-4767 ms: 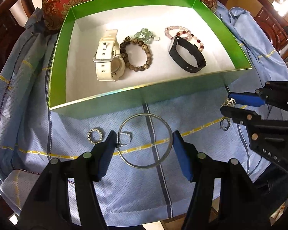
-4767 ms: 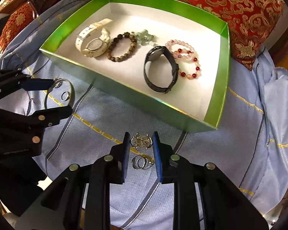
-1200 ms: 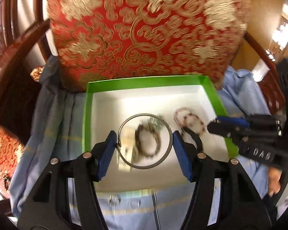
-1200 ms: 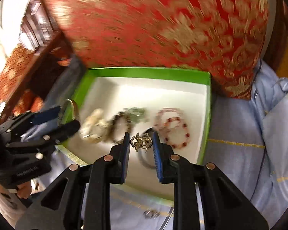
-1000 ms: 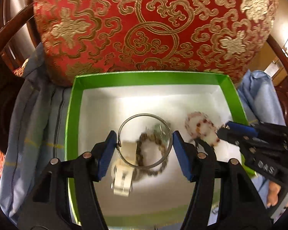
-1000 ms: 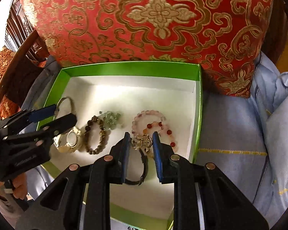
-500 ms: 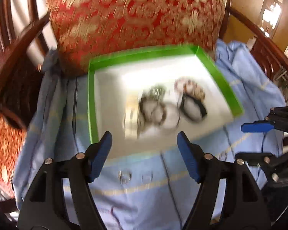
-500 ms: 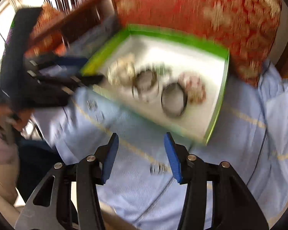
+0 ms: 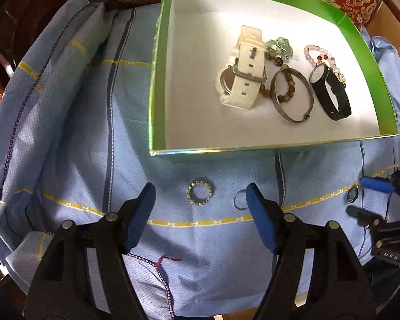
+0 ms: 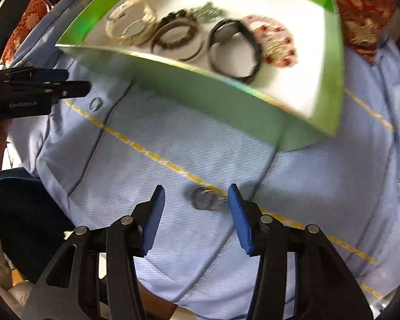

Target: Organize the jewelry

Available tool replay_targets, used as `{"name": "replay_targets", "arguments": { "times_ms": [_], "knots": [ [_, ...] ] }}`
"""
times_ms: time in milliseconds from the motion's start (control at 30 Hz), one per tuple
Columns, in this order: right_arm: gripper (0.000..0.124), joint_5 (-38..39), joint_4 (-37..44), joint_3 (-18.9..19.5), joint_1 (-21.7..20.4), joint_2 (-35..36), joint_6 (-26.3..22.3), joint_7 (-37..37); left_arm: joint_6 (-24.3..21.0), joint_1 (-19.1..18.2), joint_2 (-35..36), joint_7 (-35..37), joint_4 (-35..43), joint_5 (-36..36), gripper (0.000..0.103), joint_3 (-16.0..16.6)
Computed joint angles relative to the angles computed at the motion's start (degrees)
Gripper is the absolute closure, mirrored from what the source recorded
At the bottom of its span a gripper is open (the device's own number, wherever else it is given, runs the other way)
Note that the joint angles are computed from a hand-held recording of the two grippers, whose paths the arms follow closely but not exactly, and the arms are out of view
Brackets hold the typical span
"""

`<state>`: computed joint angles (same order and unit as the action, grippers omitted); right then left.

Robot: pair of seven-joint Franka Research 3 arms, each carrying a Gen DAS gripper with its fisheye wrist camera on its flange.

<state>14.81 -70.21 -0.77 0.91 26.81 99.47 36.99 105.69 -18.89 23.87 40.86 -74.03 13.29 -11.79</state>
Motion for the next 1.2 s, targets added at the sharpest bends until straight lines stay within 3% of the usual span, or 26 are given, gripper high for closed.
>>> {"name": "replay_targets", "arguments": {
  "times_ms": [100,167,233,367,567,700,933,967,1000,1200],
  "knots": [
    [0.075,4.6,6.2,1.5,-1.9,3.4,-9.1,0.0,0.3,0.0,-0.2,0.2,-0.4,0.1,0.031,-0.1],
    [0.075,8.8,8.2,2.5,-3.6,4.0,-11.1,-0.2,0.5,0.0,-0.3,0.3,-0.5,0.0,0.031,0.0],
    [0.075,10.5,7.2,2.4,-4.0,3.0,-9.2,-0.6,0.9,0.2,-1.0,0.2,-1.5,0.0,0.03,0.0],
    [0.075,6.4,4.2,0.9,-2.2,1.4,-4.4,-1.0,1.0,0.4,-1.8,0.0,-3.0,-0.2,0.03,-0.1],
    [0.077,-1.2,-15.0,0.3,2.0,-9.1,11.4,-9.4,1.3,0.9,-2.1,-0.4,-3.7,-0.7,0.029,-0.2],
    [0.086,-4.4,-21.0,0.1,3.6,-12.1,18.0,-11.1,2.4,1.4,-2.9,0.7,-5.7,-0.7,0.028,-0.3],
    [0.091,-5.8,-27.0,0.3,4.6,-15.2,21.3,-14.6,1.3,1.0,-2.1,0.3,-4.1,-0.8,0.027,-0.3],
    [0.101,-5.5,-27.0,0.4,4.7,-15.2,21.0,-14.7,1.3,1.0,-2.1,0.4,-4.1,-0.8,0.027,-0.3],
    [0.104,-4.9,-26.9,0.4,4.6,-15.2,20.2,-15.1,1.3,1.1,-2.1,0.5,-4.1,-0.9,0.027,-0.3],
    [0.104,-1.2,-23.3,0.2,3.8,-13.1,19.7,-13.4,1.1,0.6,-0.4,0.1,-1.9,-0.5,0.027,0.0]
  ]
}}
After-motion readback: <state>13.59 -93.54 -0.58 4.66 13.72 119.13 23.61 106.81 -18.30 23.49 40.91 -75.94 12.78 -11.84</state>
